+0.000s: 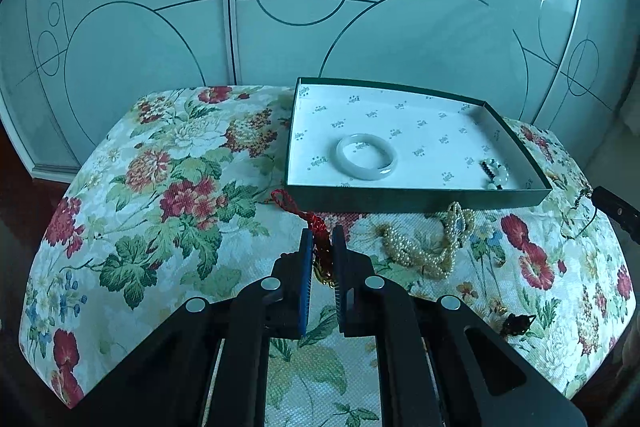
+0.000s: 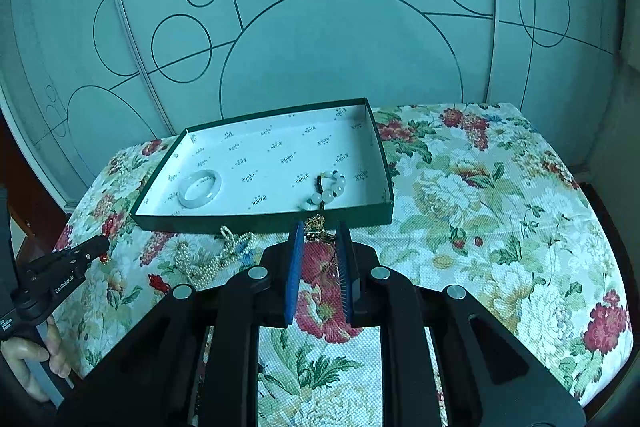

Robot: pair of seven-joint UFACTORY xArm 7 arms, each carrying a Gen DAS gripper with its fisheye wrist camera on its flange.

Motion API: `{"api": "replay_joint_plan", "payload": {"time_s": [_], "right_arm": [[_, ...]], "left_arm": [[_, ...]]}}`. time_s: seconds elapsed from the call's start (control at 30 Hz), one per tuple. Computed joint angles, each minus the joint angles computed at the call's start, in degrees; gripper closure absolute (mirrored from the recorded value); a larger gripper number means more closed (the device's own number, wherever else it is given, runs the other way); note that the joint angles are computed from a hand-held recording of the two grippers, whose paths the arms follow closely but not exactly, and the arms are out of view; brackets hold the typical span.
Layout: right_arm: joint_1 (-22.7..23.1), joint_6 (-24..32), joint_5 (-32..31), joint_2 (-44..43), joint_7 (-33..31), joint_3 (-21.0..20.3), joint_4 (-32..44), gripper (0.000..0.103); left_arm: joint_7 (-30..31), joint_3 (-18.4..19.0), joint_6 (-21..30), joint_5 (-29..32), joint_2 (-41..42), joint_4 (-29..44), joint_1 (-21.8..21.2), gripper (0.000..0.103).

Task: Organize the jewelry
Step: 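Carry the red-tasseled pendant over the box with the left tool while the right tool carries a gold item, then open both tools to drop the pendant and gold item into the box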

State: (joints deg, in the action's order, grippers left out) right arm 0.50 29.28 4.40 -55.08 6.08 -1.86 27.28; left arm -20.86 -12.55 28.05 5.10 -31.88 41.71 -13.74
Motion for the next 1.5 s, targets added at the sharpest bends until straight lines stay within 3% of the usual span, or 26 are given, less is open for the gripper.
{"api": "replay_joint_plan", "payload": {"time_s": [0.33,0.63,0.87,1.07,1.13,1.2,1.27,1.5], "right_arm": [[2.41,-5.11,1.4,7.87,-2.14,-1.72,7.15,0.087],[4.38,-10.93,4.12,22.28,-3.84,-2.81,14.77,0.087],[3.63,-12.91,5.43,33.94,-3.85,-2.23,19.68,0.087],[2.5,-10.25,6.54,40.17,-4.36,-1.62,23.0,0.086],[1.95,-10.81,6.44,40.34,-4.14,-1.04,22.65,0.084],[1.38,-11.34,5.71,40.15,-3.68,-0.44,22.24,0.077],[1.32,-11.44,5.7,39.31,-3.71,-0.44,21.63,0.077],[2.1,-9.46,7.33,29.54,-4.65,-1.7,15.46,0.077]], "left_arm": [[1.48,-1.13,-2.62,2.37,7.06,9.44,0.29,0.093],[-0.32,-2.3,-4.88,7.93,20.61,21.24,0.14,0.093],[-5.09,0.08,-4.26,14.82,31.94,28.58,-2.98,0.093],[-2.59,3.14,-1.47,12.26,37.72,31.49,-5.88,0.092],[-1.56,3.62,-1.66,11.04,37.95,31.05,-6.18,0.089],[-2.07,4.16,-1.98,11.19,37.57,30.33,-6.52,0.068],[-1.88,4.26,-2.49,9.92,36.77,29.45,-6.43,0.06],[0.21,3.57,-2.01,6.13,28.73,23.44,-5.52,0.058]]}}
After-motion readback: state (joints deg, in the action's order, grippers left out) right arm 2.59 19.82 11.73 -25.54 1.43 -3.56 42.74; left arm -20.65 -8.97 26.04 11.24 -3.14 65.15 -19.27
